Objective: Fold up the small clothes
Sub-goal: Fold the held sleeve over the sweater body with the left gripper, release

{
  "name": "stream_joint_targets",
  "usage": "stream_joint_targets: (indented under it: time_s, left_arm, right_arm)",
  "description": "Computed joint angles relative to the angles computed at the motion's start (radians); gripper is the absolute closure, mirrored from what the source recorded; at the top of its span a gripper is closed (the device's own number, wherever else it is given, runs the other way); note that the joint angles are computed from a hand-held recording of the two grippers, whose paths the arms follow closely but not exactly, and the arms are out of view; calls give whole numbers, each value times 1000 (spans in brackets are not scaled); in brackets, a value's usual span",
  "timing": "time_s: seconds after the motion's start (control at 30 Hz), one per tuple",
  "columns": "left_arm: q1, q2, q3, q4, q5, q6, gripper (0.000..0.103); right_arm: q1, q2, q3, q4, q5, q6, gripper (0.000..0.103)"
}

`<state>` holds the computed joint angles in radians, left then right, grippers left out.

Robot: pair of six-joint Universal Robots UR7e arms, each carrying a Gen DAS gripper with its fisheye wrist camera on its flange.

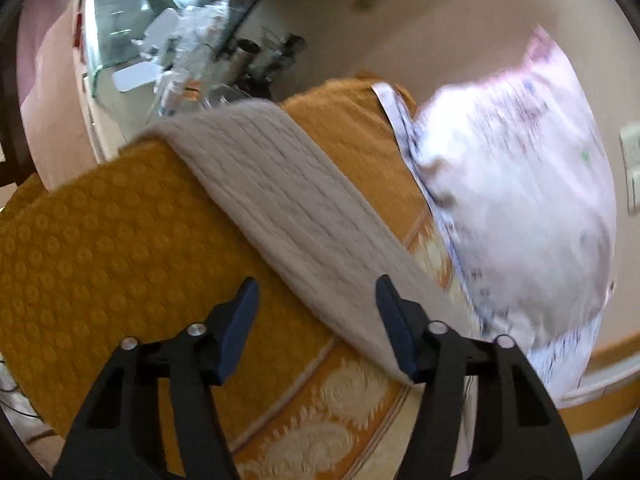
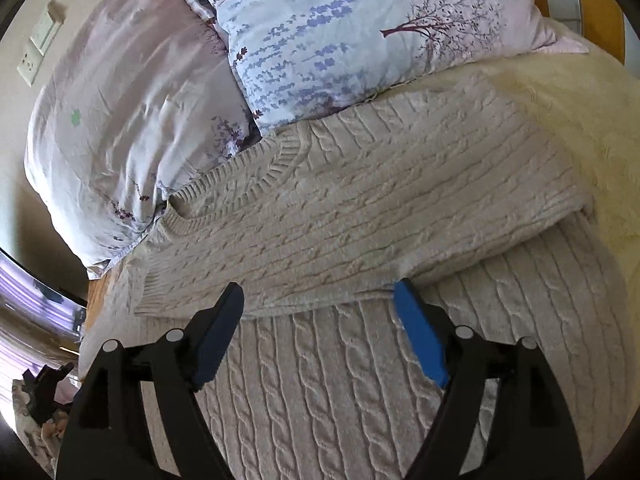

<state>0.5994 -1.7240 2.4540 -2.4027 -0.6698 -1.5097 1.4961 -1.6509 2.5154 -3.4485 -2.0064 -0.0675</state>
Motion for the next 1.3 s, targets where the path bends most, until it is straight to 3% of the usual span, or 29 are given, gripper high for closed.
stream_joint_targets:
  time_s: [0.2,0.4,0.57,0.7,0.83,0.97,1.1,1.3]
  left_arm:
    - [46,-18,4,-24,37,-61,79]
    - [76,-31,54,-208,28,-46,90]
    - [53,-24,40,-166,62,-65,96]
    - [-7,28,4,-198,121,6,97]
    - [-55,163,-54,-420,111,213,97]
    - [-84,347,-148,-623,32,417,97]
    - [-80,551,-264,-786,-132,581,97]
    - [-56,827,-425,-841,-353,654,97]
  right_arm:
    - [-9,-23,1,43,25,28,24]
    - [-23,-56,12,69,57,35,24]
    - [-25,-75,19,80,68,33,24]
    - [-18,-85,26,62,68,21,24]
    - [-6,-103,37,36,66,-4,24]
    - [12,-109,43,10,48,-39,24]
    - [25,-107,49,-11,32,-71,24]
    - [17,-121,60,-17,29,-87,24]
